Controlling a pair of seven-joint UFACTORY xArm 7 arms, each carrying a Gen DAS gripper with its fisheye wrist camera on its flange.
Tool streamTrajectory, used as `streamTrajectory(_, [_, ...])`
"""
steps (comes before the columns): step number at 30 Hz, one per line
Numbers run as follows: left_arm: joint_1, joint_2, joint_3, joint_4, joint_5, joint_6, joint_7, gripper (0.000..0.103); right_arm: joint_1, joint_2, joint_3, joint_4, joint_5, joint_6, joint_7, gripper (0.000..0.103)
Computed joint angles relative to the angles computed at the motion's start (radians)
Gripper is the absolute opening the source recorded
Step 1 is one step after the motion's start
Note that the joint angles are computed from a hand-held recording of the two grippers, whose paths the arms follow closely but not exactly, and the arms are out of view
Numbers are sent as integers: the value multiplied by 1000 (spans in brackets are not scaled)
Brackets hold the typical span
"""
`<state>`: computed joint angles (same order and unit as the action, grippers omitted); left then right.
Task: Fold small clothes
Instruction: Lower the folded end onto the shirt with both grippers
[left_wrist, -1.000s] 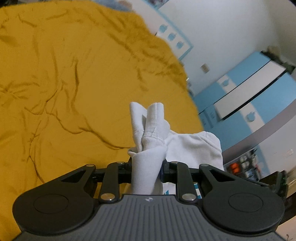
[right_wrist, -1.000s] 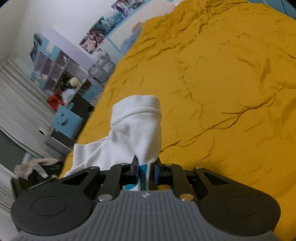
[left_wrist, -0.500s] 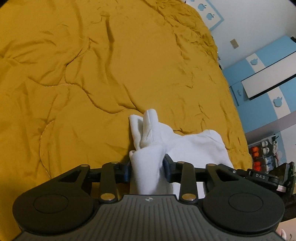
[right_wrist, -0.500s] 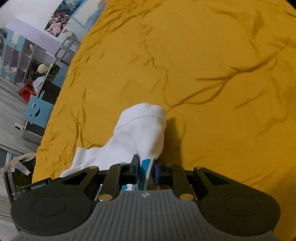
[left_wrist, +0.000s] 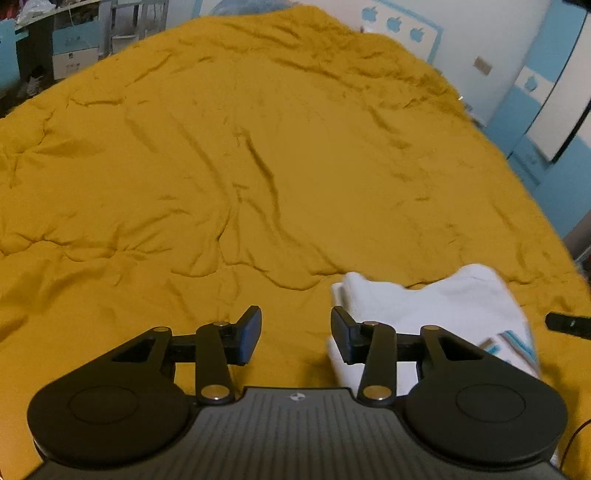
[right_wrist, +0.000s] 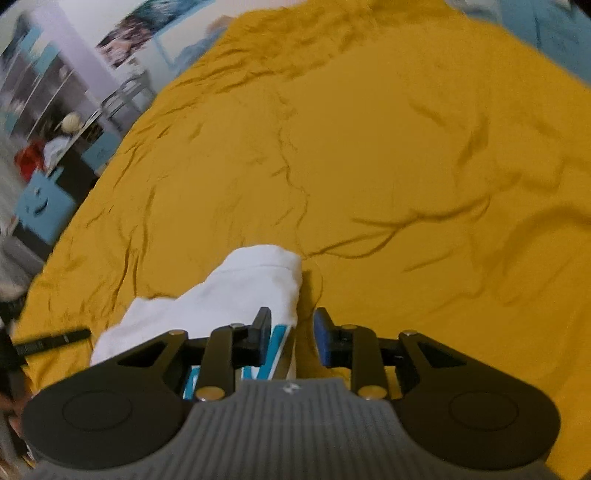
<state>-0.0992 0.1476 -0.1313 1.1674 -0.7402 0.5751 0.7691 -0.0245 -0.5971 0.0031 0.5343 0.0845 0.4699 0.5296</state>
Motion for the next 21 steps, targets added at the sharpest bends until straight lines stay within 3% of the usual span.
streamTrajectory(4, [8, -107, 9, -67, -88, 90, 107, 50, 16, -117, 50, -6, -56, 96, -28, 22])
streamTrajectory(12, [-68, -318, 82, -230, -160, 218, 272, 45, 116, -311, 133, -52, -79, 250, -39, 22])
streamTrajectory(18, [-144, -441, 94, -413, -136, 124, 326, 30, 186, -408, 202, -105, -86, 326, 8, 22])
streamTrajectory(21, [-168, -473, 112, -465, -98, 130, 316, 27, 221, -441, 214, -139, -79, 355, 36, 22])
